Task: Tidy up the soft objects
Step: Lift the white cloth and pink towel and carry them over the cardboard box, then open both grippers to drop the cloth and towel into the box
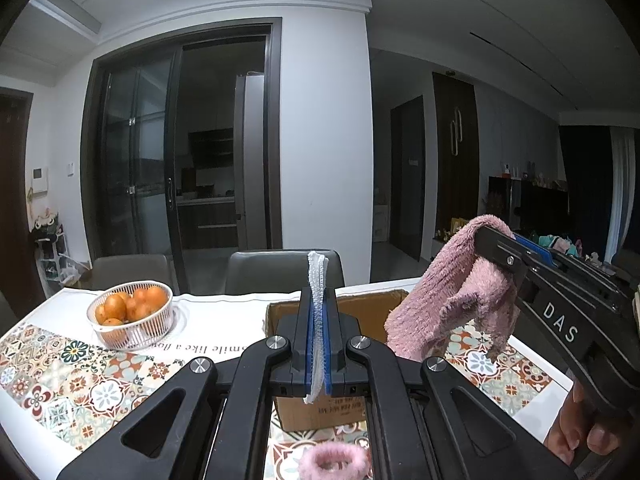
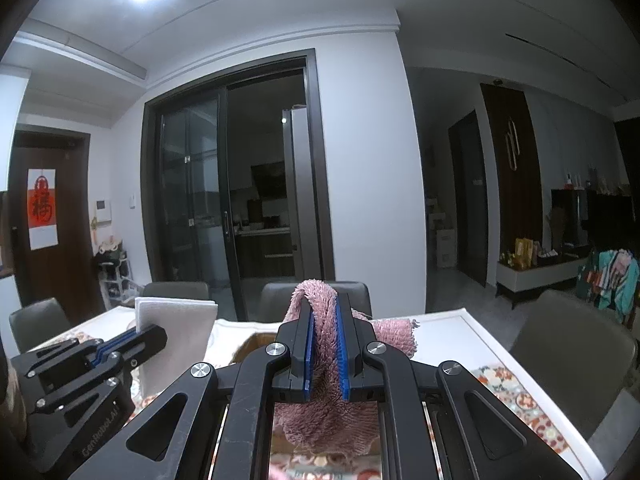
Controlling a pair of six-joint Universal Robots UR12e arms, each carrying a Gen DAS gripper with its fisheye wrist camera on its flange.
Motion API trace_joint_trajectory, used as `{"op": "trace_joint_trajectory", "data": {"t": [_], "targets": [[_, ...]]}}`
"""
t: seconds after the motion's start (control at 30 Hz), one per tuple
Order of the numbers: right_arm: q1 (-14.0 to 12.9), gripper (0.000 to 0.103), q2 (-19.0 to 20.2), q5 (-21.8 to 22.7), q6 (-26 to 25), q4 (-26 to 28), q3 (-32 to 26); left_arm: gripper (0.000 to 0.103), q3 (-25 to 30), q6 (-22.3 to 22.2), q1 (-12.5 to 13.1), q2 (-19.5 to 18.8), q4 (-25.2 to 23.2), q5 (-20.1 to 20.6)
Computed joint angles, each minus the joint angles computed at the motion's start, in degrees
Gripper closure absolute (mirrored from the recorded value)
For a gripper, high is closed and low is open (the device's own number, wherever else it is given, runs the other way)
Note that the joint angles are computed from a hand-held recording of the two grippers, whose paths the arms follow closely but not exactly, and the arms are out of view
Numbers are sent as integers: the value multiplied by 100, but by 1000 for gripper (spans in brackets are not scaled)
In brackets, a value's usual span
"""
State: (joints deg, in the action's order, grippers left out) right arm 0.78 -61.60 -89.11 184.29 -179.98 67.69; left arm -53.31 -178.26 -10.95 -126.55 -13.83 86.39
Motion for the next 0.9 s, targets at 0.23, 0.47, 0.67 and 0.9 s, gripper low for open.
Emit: {"op": "trace_joint_trajectory", "data": {"t": [0.23,0.47,0.67,0.9], "targets": [[-1,92,211,15,-54,-6,-309,97,481,62,3,-297,-123,-26],[-12,92,392,64,-60,102,-578,97,991,193,-24,-616,-287,-34],[-29,92,625,143,-62,377,-928,97,1473,208,-22,-923,-614,-84],[-46,92,906,171,-79,841,-1338,97,1920,364,-43,-1228,-1048,-39]]}}
